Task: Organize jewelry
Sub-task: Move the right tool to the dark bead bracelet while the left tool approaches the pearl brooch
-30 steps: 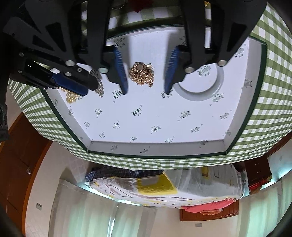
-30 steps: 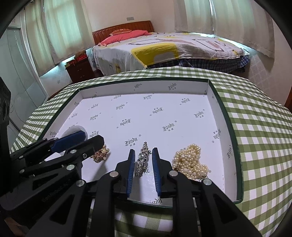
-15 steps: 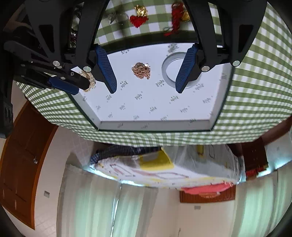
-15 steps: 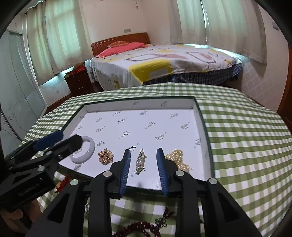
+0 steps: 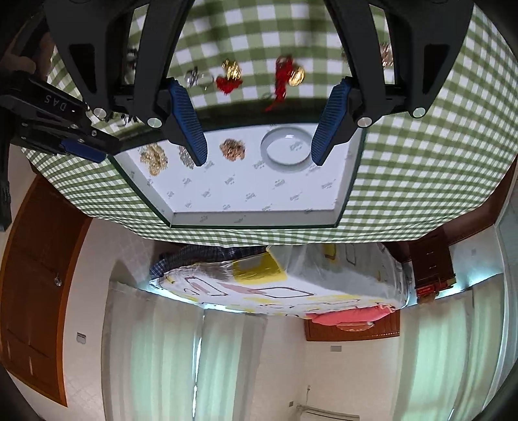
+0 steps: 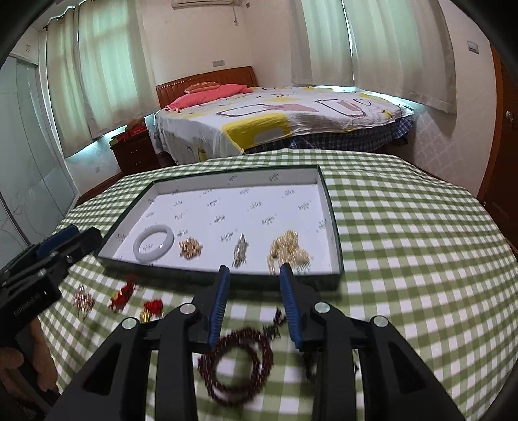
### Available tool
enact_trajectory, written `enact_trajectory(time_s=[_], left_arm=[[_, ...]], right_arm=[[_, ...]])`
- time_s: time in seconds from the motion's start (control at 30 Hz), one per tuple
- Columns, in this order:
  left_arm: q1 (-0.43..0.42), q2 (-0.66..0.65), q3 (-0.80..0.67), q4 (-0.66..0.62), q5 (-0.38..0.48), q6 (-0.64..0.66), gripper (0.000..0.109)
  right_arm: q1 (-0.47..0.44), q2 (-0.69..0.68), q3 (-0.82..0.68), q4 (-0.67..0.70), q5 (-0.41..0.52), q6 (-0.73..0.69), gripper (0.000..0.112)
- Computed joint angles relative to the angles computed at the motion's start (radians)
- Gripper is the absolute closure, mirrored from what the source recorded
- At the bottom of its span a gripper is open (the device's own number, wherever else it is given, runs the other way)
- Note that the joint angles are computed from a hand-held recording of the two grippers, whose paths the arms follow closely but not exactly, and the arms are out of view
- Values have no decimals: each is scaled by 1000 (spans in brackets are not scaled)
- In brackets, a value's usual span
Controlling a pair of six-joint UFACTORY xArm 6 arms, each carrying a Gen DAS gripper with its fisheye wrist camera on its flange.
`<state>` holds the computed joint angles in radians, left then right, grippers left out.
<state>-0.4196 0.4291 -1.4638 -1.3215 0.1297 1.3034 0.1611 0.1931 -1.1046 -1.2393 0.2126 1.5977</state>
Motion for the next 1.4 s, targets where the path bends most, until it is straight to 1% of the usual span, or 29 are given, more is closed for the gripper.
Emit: enact_trajectory(time_s=[0.13,0.27,0.37,0.5,0.6,0.67,0.73,0.83,0.97,1.1,1.17,1.2,1.23,1.27,1.33,1.4], left_arm=[[5,-54,66,-98,-20,95,43],[12,-94,120,-181,-46,187,43],[20,-116,160,-204,-55,213,43],[40,-136,214,-189,-67,190,43],[56,-140,240,-180,-78,176,43],[67,-138,252,-161,-83,148,43],[83,-132,261,-111,-79,88,43],[98,-116,263,-5,-76,-31,42],[103,-100,257,39,-86,-80,37],[116,-84,256,162,-73,-207,37],[124,-74,252,243,-59,-292,34],[127,-70,248,273,-54,-323,33],[130,-64,243,304,-48,-357,33],[132,-59,237,333,-42,-387,33],[135,-48,225,382,-35,-435,33],[139,-35,211,438,-27,-487,33]], right_arm=[[12,-25,42,-14,5,26,79],[31,-44,76,-47,17,68,72],[42,-54,101,-58,17,89,70],[51,-40,110,-41,5,80,68],[56,-30,108,-41,-2,81,61],[63,-20,102,-31,2,69,57],[66,-8,93,0,5,33,54],[68,12,81,67,10,-31,49],[73,40,63,149,17,-109,48],[80,65,42,236,37,-201,48],[89,69,32,246,64,-229,48],[94,71,27,253,78,-244,50],[103,70,22,243,108,-246,57],[105,68,22,230,114,-238,60],[99,61,32,216,102,-223,71],[93,53,43,202,89,-208,78]])
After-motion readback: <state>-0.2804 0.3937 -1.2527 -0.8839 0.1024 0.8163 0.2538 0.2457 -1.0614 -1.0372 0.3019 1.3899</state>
